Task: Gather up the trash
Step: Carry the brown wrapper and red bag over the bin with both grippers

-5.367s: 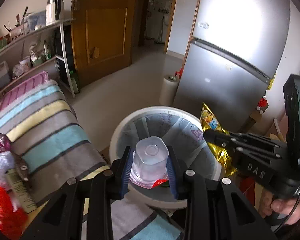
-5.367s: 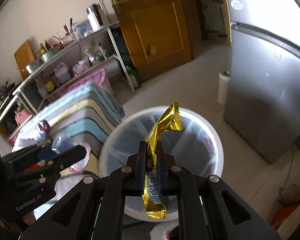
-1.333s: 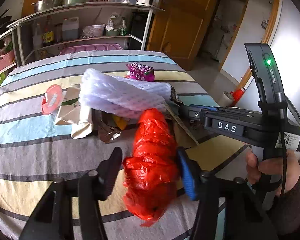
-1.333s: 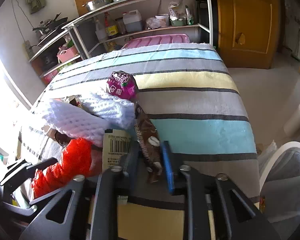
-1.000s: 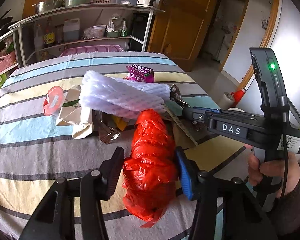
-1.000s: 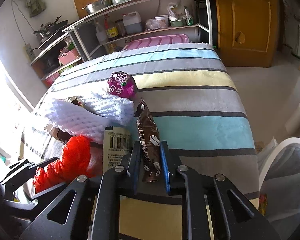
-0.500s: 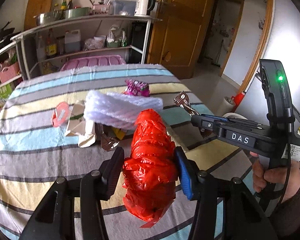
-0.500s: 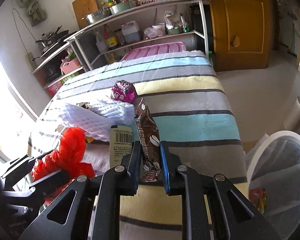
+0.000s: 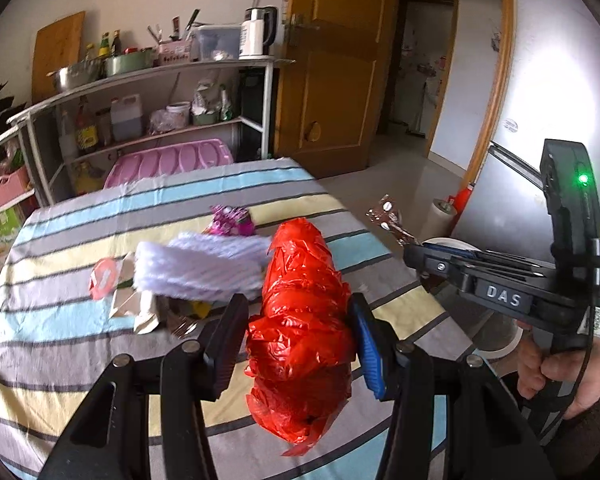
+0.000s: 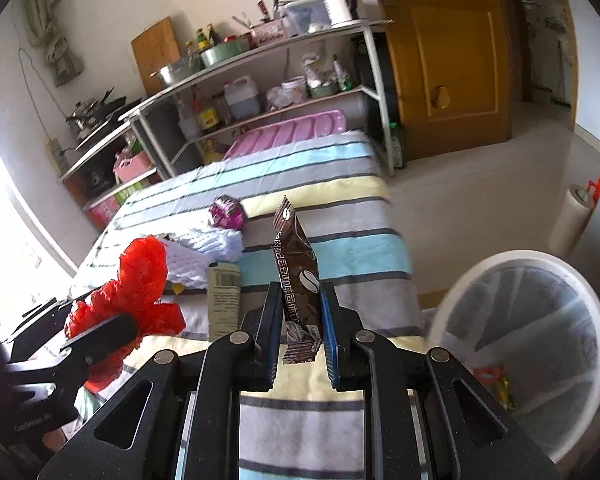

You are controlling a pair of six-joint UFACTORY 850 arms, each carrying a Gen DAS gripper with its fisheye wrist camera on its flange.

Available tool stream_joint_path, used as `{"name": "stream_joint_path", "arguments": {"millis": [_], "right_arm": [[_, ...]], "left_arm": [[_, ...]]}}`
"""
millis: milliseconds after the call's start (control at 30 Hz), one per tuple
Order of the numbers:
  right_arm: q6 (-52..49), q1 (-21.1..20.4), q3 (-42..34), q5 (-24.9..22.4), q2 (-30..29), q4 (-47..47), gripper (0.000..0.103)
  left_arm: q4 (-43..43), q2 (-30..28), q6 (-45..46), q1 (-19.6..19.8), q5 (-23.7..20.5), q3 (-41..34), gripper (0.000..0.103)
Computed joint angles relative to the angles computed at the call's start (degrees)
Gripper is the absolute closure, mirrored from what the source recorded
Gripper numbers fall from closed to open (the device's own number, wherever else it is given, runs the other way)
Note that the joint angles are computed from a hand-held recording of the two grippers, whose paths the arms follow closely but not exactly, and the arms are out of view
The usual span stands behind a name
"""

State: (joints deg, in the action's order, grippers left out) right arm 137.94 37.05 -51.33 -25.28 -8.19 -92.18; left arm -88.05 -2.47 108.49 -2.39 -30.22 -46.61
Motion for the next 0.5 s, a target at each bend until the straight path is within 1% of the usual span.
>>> {"name": "stream_joint_path", "arguments": {"millis": [167, 233, 367, 500], "right_arm": [[0.3, 0.7, 3.8, -3.8, 4.5, 2.0, 0.084], [-1.3, 1.3, 5.1, -6.1, 6.0, 4.5, 0.084], [-2.3, 1.7, 7.8, -8.8, 9.1, 7.6, 0.084], [-2.6, 2.2, 10.8, -11.9, 12.5, 10.0, 0.084]], "left_arm": [[0.1, 0.6, 0.4, -2.9, 0.3, -0.2, 0.05], [-0.3, 0.9, 1.3, -4.0, 0.2, 0.0, 0.05], [-1.4, 1.3, 2.6, -7.1, 1.3, -0.1, 0.05], [-0.8, 1.1, 2.1, -10.0, 1.2, -0.5, 0.05]]}}
